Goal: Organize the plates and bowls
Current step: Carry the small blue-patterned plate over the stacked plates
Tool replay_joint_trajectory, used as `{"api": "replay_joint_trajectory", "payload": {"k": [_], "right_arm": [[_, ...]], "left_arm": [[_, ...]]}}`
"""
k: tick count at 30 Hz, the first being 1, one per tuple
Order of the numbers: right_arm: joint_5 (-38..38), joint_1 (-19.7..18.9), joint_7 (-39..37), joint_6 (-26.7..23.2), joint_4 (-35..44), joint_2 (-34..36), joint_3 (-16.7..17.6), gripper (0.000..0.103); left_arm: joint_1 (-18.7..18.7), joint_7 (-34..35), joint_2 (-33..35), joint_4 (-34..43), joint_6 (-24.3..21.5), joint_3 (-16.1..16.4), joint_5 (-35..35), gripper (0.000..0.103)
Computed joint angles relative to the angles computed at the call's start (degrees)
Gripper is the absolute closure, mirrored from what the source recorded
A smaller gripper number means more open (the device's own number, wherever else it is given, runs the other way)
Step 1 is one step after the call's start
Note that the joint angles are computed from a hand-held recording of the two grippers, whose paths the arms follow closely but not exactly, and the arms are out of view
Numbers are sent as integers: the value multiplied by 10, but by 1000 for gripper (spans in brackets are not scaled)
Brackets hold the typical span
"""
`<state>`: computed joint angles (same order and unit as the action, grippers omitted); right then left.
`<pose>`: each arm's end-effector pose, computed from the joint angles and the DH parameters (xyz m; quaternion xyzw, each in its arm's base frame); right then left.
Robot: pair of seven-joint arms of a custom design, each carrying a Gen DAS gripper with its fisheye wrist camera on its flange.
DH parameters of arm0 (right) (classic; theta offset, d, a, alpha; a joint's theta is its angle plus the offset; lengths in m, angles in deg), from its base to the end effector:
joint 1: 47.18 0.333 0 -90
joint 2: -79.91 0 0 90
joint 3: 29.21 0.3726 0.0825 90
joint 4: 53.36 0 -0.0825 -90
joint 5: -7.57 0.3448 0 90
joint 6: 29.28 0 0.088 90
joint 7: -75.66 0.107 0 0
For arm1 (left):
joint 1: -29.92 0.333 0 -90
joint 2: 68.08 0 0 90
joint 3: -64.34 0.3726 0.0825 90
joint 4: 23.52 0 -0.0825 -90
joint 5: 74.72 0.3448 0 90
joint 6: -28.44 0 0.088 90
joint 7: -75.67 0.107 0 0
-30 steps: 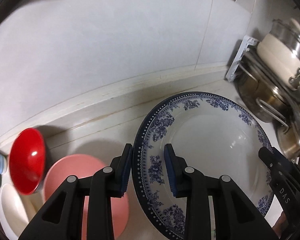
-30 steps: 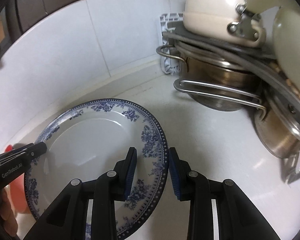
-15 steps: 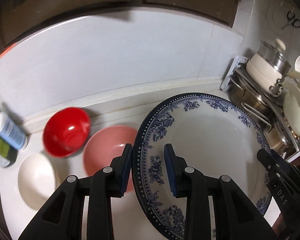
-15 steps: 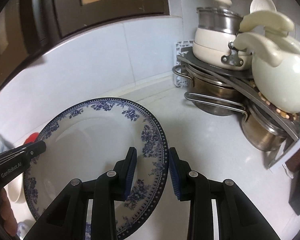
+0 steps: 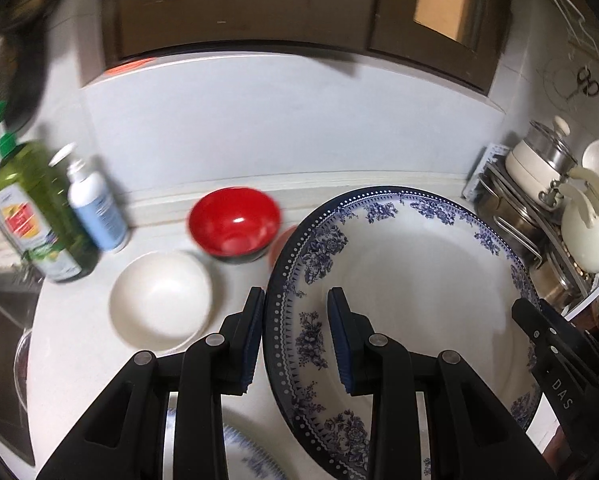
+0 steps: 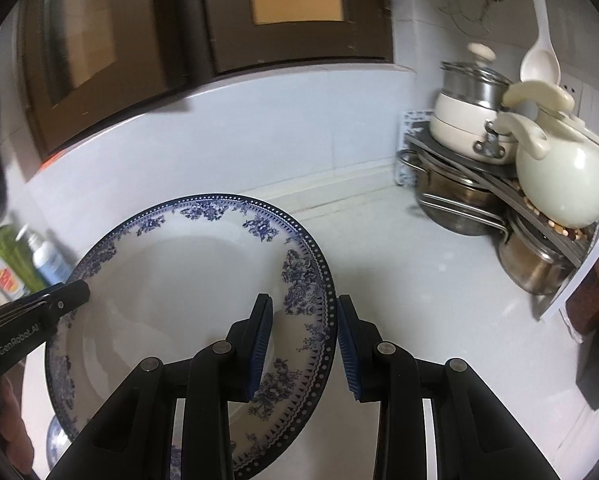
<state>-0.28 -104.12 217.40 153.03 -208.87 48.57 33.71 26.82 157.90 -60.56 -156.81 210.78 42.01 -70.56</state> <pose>0.3979 0.0954 0.4596 -0.4499 0.7917 -0.3349 0.2422 0.4953 -0.2341 0.4601 -0.5311 0.7671 -0.3216 0.1613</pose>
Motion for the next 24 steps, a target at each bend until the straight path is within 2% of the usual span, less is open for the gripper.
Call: {"api": "replay_joint_trajectory", "payload": {"k": [3,7,8,9,10,13,15,17,21,24], "right_arm": [[2,22,7,-8,3,-8,2,69],[2,47,18,-15,9,-9,9,69],[2,52,21,-14,9,-7,9,69],[2,57,25,-13,9,-6,12,69],[2,60,29,-14,11,-6,17,69],[2,67,38,-8,14,5,32,69],[0,68,42,-10,20,12,45,69],[-3,65,46,-13,27,20,61,69],[-6,63,53,-15,36,32,84,69],[-9,55,55,-14,44,42,105,69]], "left_arm": [[93,55,-23,-38,18,-86,-69,71],[234,180,-51,-75,36,-231,-218,71],[274,241,-56,-78,37,-277,-289,71],[300,327,-62,-76,37,-314,-389,71],[313,386,-67,-76,39,-331,-456,71],[296,492,-81,-78,32,-310,-580,71],[289,494,-91,-89,25,-289,-586,71],[268,538,-96,-91,19,-263,-634,71],[238,575,-108,-104,15,-215,-676,71],[222,580,-114,-113,12,-185,-679,71]]}}
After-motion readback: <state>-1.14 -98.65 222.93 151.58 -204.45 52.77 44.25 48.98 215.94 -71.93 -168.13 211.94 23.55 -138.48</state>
